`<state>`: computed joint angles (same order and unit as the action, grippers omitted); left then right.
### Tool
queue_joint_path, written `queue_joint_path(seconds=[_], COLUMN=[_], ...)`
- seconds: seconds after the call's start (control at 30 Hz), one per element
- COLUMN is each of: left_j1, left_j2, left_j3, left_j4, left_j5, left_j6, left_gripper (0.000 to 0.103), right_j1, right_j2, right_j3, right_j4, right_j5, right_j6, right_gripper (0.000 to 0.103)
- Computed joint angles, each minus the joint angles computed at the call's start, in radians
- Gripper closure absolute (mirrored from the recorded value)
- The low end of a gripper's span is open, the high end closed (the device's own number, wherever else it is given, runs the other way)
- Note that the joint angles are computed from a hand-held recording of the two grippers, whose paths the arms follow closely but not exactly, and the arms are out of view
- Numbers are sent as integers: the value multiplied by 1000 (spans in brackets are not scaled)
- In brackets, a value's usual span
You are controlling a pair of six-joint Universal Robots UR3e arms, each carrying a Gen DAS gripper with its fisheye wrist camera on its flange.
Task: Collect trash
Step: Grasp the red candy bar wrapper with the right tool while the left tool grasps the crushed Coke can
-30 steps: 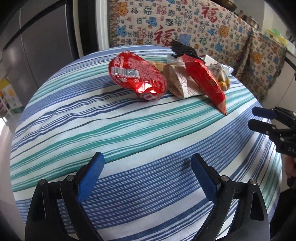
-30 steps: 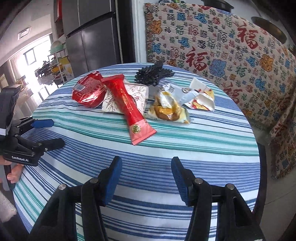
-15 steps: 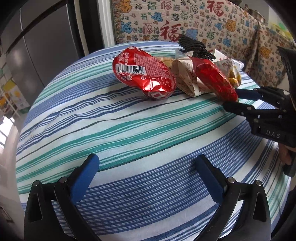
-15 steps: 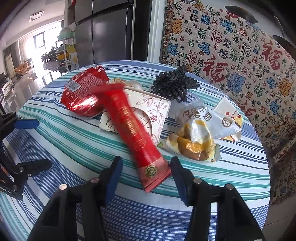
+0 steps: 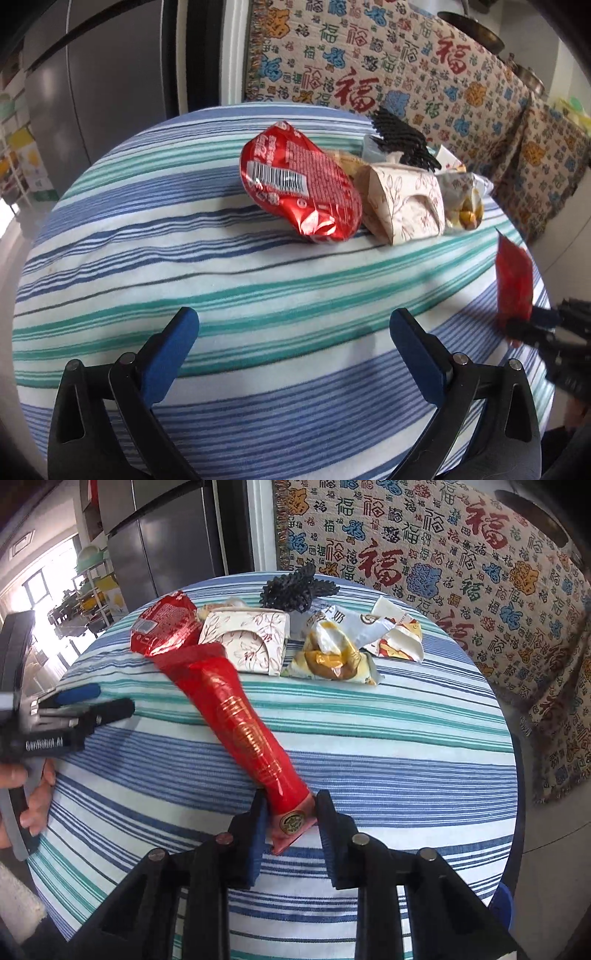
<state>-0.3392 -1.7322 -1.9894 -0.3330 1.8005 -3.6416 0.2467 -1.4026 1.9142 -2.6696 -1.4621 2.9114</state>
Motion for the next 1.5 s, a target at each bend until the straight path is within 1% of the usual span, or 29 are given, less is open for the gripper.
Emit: queue_joint_path(seconds=[0.07, 0.17, 0.23, 0.3, 0.33, 0.37, 0.4, 0.47, 0.53, 0.67, 0.73, 0.77, 0.8, 0.87, 0.9, 0.93, 1.03, 1.1, 1.17, 1.23, 1.33, 1.37, 1.4, 1.43, 1.47, 1.5], left_j1=[12, 24, 44, 56, 62, 69, 76, 101, 122, 186, 226, 244, 265, 305, 306, 289, 220, 182, 163, 155, 151, 148, 153, 162, 159, 158], left_j2=[-21, -72, -120, -173, -185, -186, -179, -151, -108, 9, 60, 82, 104, 127, 126, 113, 43, -15, -70, -118, -152, -158, -156, -151, -151, -147], left_j3=[46, 133, 189, 249, 256, 245, 226, 180, 136, -7, -67, -91, -119, -161, -158, -136, -17, 78, 158, 210, 224, 216, 201, 188, 191, 187], left_j4=[-9, -42, -65, -103, -96, -74, -49, -17, -30, -37, -25, -16, 8, 80, 101, 110, 107, 79, 52, 36, 39, 49, 59, 58, 43, 37], left_j5=[-6, 1, -17, -16, -14, -19, -25, -54, -52, -30, -40, -59, -104, -232, -266, -265, -186, -131, -95, -83, -91, -91, -105, -125, -116, -112], left_j6=[12, 33, 48, 35, 21, 11, 1, 2, 6, 13, 30, 42, 62, 106, 126, 141, 201, 265, 354, 432, 533, 550, 561, 565, 560, 560], left_gripper=[1, 1, 1, 1, 1, 2, 5, 8, 8, 9, 9, 9, 9, 8, 6, 5, 3, 2, 2, 2, 2, 4, 17, 27, 42, 51], right_j1=[19, 5, -6, -11, -9, -4, 0, 8, 16, -7, -16, -17, -13, 0, 9, 20, 50, 56, 45, 31, 16, 14, 12, 9, 7, 11], right_j2=[-3, -23, -25, -23, -20, -16, -13, -10, -13, -29, -34, -36, -37, -34, -31, -23, -6, -4, -7, -12, -21, -24, -26, -26, -27, -30], right_j3=[19, 45, 51, 55, 55, 56, 54, 55, 62, 60, 51, 48, 48, 46, 45, 45, 49, 51, 54, 55, 63, 66, 68, 68, 67, 69], right_j4=[-34, -42, -38, -42, -46, -52, -52, -57, -64, -27, 5, 16, 17, 15, 11, -1, -43, -53, -51, -37, -29, -29, -29, -28, -26, -25], right_j5=[-27, -12, -1, 6, 3, 0, 0, -2, -11, 10, 21, 24, 21, 12, 5, -7, -32, -35, -21, -2, 13, 13, 13, 14, 13, 9], right_j6=[-14, -16, -20, -19, -19, -20, -24, -34, -49, -65, -85, -98, -105, -117, -121, -122, -124, -127, -131, -128, -131, -132, -133, -135, -137, -136], right_gripper=[75, 74, 72, 71, 70, 70, 70, 70, 70, 69, 61, 58, 56, 51, 43, 39, 39, 39, 39, 39, 39, 39, 39, 38, 38, 39])
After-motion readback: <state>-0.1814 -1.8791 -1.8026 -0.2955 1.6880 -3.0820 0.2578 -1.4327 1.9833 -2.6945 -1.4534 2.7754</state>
